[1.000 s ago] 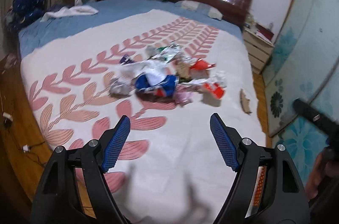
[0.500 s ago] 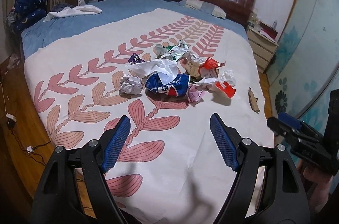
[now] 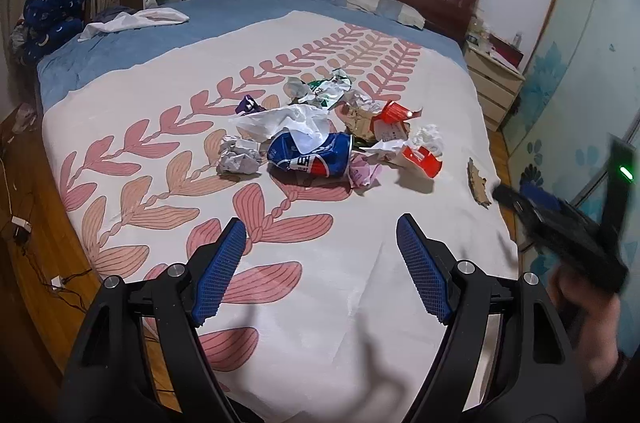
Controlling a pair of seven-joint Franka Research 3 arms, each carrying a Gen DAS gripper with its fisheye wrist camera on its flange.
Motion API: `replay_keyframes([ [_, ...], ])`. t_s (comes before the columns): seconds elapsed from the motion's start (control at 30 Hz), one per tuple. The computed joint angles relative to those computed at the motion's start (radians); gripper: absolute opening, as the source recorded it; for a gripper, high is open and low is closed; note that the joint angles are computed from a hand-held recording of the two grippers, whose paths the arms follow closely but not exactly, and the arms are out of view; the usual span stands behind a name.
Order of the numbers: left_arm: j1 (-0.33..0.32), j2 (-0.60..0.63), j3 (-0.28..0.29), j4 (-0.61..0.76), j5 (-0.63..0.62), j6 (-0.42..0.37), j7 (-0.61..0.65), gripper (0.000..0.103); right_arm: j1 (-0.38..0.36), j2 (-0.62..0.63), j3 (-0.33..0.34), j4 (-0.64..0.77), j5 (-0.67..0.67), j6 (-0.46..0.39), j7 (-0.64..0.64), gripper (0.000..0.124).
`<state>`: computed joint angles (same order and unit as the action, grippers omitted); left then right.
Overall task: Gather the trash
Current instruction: 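Grasp the red wrapper with the left tool while the right tool grasps the cardboard scrap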
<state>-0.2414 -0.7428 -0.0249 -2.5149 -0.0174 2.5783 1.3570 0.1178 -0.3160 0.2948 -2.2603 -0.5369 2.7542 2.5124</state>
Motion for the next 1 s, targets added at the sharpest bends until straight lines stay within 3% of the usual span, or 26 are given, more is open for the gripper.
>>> replay_keyframes([
  [0.2,0.003,0.023,-0.012,0.010,0.005,-0.007,-0.012,0.078,-0.018,0.213,-0.053,0.149,-0.056,-0.108,0.070,0.082],
  [0.23,0.003,0.030,-0.012,0.012,0.004,-0.007,-0.015,0.078,-0.009,0.237,-0.069,0.161,-0.044,-0.112,0.069,0.074],
  [0.27,0.003,0.040,-0.014,0.017,0.002,-0.008,-0.018,0.078,0.003,0.269,-0.096,0.170,0.035,-0.106,0.022,0.055],
  [0.3,0.001,0.056,-0.013,0.026,-0.001,-0.010,-0.018,0.078,0.015,0.283,-0.119,0.164,0.118,-0.084,-0.025,0.054],
  [0.37,-0.007,0.087,-0.011,0.045,-0.011,-0.008,-0.013,0.078,0.035,0.270,-0.154,0.130,0.184,-0.014,-0.057,0.029],
  [0.47,-0.039,0.172,0.005,0.102,-0.053,0.005,0.016,0.078,0.079,0.225,-0.196,0.081,0.326,0.065,-0.175,0.009],
  [0.53,-0.115,0.255,0.059,0.158,-0.163,0.028,0.095,0.078,0.102,0.189,-0.212,0.037,0.440,0.121,-0.249,0.008],
  [0.63,-0.177,0.356,0.092,0.230,-0.346,0.027,0.169,0.078,0.141,0.138,-0.231,-0.022,0.617,0.157,-0.362,0.007],
  [0.73,-0.199,0.466,0.087,0.310,-0.496,0.014,0.178,0.080,0.159,0.090,-0.236,-0.074,0.744,0.196,-0.441,0.007],
  [0.93,-0.086,0.644,-0.024,0.417,-0.433,0.010,-0.080,0.079,0.142,-0.015,-0.208,-0.156,0.804,0.209,-0.498,0.007],
  [0.97,-0.077,0.658,-0.034,0.418,-0.464,0.035,-0.067,0.071,0.134,-0.033,-0.202,-0.167,0.802,0.199,-0.504,0.007],
  [1.0,-0.065,0.664,-0.046,0.420,-0.468,0.049,-0.063,0.056,0.126,-0.053,-0.197,-0.180,0.800,0.194,-0.511,0.007],
])
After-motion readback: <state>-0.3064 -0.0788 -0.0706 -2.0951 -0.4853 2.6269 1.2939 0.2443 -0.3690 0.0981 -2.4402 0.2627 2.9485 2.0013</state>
